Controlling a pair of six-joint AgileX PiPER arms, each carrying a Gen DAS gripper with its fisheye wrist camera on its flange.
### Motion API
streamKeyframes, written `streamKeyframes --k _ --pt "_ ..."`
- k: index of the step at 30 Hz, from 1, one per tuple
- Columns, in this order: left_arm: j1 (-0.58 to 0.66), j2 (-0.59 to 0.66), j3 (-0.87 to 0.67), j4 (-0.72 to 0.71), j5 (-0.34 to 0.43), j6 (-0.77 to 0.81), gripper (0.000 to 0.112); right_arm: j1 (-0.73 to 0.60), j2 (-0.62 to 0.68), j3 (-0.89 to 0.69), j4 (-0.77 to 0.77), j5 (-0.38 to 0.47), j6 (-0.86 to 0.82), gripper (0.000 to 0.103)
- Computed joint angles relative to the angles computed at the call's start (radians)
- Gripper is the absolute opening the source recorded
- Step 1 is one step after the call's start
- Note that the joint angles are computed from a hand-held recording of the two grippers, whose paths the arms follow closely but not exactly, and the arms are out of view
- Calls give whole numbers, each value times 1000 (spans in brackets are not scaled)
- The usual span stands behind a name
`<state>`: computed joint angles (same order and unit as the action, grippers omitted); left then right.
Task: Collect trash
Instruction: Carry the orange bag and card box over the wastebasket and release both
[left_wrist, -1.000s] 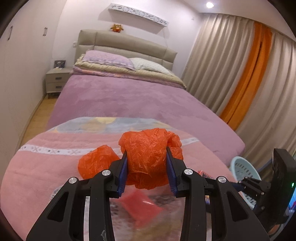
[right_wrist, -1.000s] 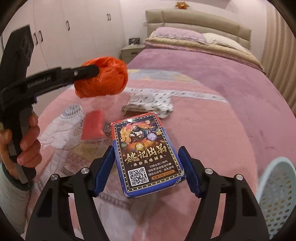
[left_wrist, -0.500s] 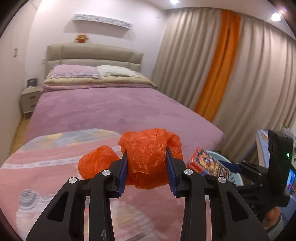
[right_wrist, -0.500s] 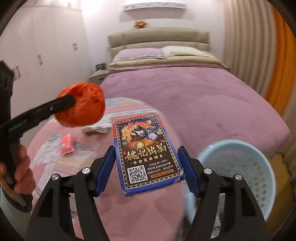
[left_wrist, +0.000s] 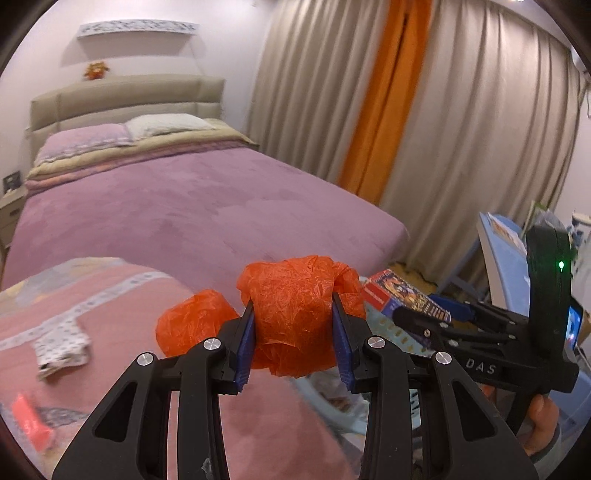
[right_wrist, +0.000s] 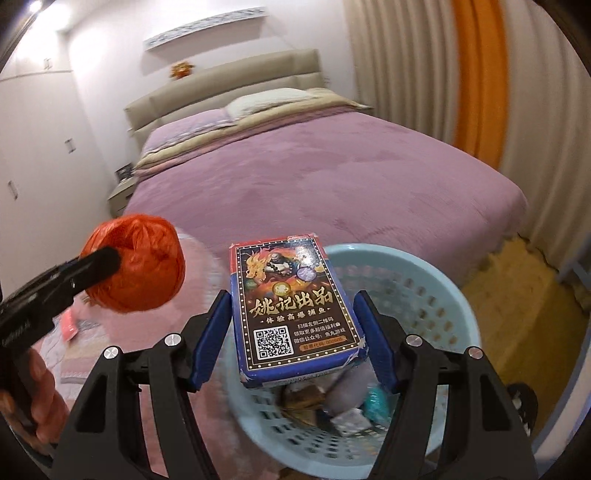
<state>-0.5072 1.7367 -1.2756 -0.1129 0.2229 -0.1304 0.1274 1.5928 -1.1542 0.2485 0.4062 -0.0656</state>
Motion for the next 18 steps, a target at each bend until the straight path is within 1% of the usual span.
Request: streamKeyframes --k 3,5,7,10,12,13,14,15,16,17,18 --pt "-34 74 -72 32 35 -27 35 -38 19 -5 -73 11 76 64" --pt "-53 119 -114 30 57 -26 35 -58 35 -12 -96 24 103 60" --pt "-69 168 -167 25 87 -22 35 -93 53 -13 -78 38 91 59" --pt "-82 213 -209 10 114 -4 36 -143 74 -14 -12 51 23 59" --pt "-90 238 -239 14 136 -3 38 -161 84 -11 10 54 -3 59" --pt "-93 248 -251 23 147 -10 42 -170 88 -9 23 55 -20 59" --pt "-94 254 -259 8 157 5 52 -182 86 -3 42 55 -43 59" --pt "-92 253 -261 -16 162 25 59 -188 80 6 57 52 -59 59" --pt "-91 248 -251 -20 152 23 68 -191 77 9 63 51 -67 59" --pt "-93 239 -236 -1 137 3 71 -192 78 15 69 43 -73 59" --pt "-94 234 -227 9 131 -5 71 -194 75 19 76 39 -81 59"
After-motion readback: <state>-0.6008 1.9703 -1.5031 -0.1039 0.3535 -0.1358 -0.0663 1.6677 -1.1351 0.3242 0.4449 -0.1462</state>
